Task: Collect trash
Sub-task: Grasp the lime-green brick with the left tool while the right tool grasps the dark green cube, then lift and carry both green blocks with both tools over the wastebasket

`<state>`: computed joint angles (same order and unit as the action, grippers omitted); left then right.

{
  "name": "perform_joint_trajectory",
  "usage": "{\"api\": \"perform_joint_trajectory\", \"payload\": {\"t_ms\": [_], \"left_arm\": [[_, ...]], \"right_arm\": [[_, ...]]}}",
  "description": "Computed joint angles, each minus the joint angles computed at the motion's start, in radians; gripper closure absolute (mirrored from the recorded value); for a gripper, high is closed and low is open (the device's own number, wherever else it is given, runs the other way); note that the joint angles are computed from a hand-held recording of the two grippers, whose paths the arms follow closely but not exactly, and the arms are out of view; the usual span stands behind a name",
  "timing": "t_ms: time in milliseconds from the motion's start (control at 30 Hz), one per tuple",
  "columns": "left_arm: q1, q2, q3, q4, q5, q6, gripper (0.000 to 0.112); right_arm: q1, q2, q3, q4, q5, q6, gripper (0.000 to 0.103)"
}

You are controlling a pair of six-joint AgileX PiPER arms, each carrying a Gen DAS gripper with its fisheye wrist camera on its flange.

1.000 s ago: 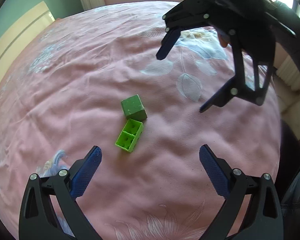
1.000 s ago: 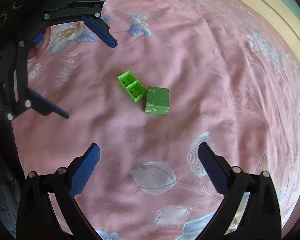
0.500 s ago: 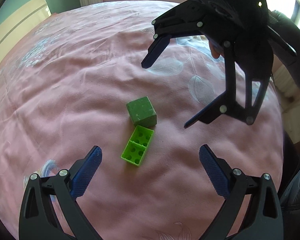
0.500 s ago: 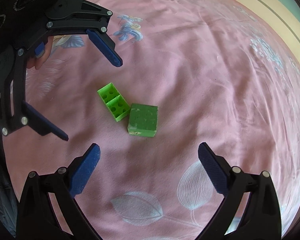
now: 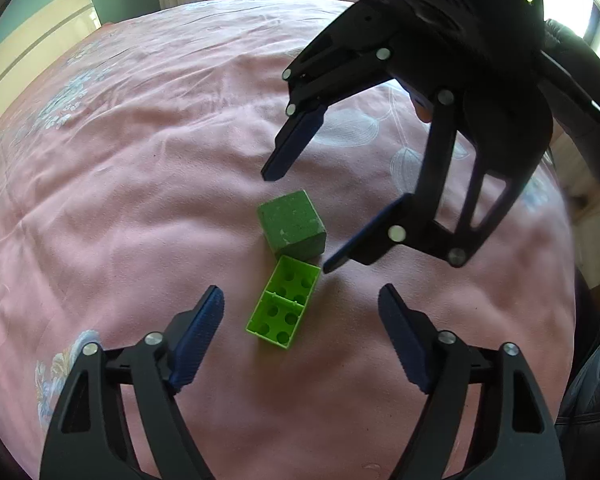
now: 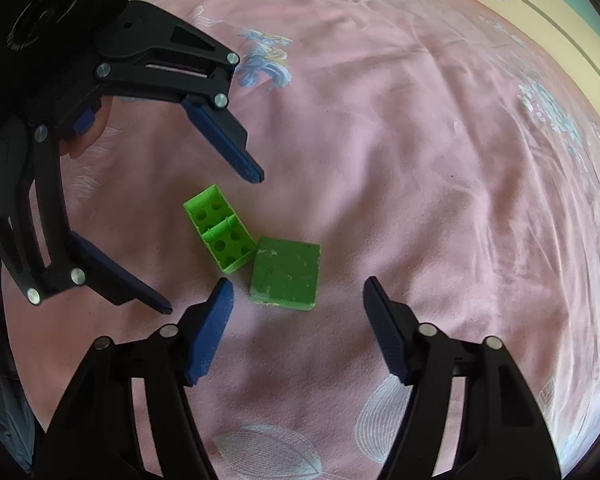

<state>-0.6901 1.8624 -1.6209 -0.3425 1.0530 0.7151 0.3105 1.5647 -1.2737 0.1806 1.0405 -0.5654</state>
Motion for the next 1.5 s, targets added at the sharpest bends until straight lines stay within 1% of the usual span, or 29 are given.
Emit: {"api": "perform_joint_trajectory", "payload": {"t_ms": [67,167,200,267,300,367,400,533,700,967,1500], "left_arm": [[-0.003,0.008,-0.006,0.007,0.001,-0.004,0.037],[-0.010,0.016,-0.011,0.021,-0.007,-0.015,0.042],[-0.011,0.020,-0.014,0.024,-0.006,-0.020,0.043],[-0.015,0.023,-0.012,0.029,-0.011,-0.022,0.046],[-0.017,0.028,-0.016,0.035,-0.008,-0.026,0.048],[-0.018,0.030,-0.015,0.038,-0.011,-0.027,0.056],[-0.018,0.031,-0.015,0.040,-0.011,-0.028,0.058],[-0.016,0.026,-0.011,0.044,-0.015,-0.039,0.071],[-0.018,0.024,-0.005,0.055,-0.015,-0.046,0.075],[-0.021,0.019,0.015,0.070,-0.035,-0.058,0.088],[-0.037,0.018,0.007,0.106,-0.025,-0.084,0.088]], "right_arm": [[0.005,0.012,-0.009,0.000,0.007,-0.003,0.047],[0.017,0.038,-0.032,-0.008,0.008,0.007,0.049],[0.016,0.042,-0.036,-0.004,0.013,0.004,0.054],[0.015,0.047,-0.043,0.000,0.018,-0.001,0.059],[0.013,0.045,-0.041,0.001,0.021,-0.005,0.059],[0.012,0.049,-0.045,0.001,0.022,-0.006,0.060],[0.011,0.052,-0.047,0.006,0.021,-0.007,0.060],[0.009,0.053,-0.045,0.011,0.019,-0.009,0.063],[0.012,0.054,-0.046,0.011,0.024,-0.007,0.066],[0.000,0.042,-0.021,0.027,0.025,-0.023,0.071],[0.007,0.061,-0.048,0.013,0.054,-0.005,0.072]]}}
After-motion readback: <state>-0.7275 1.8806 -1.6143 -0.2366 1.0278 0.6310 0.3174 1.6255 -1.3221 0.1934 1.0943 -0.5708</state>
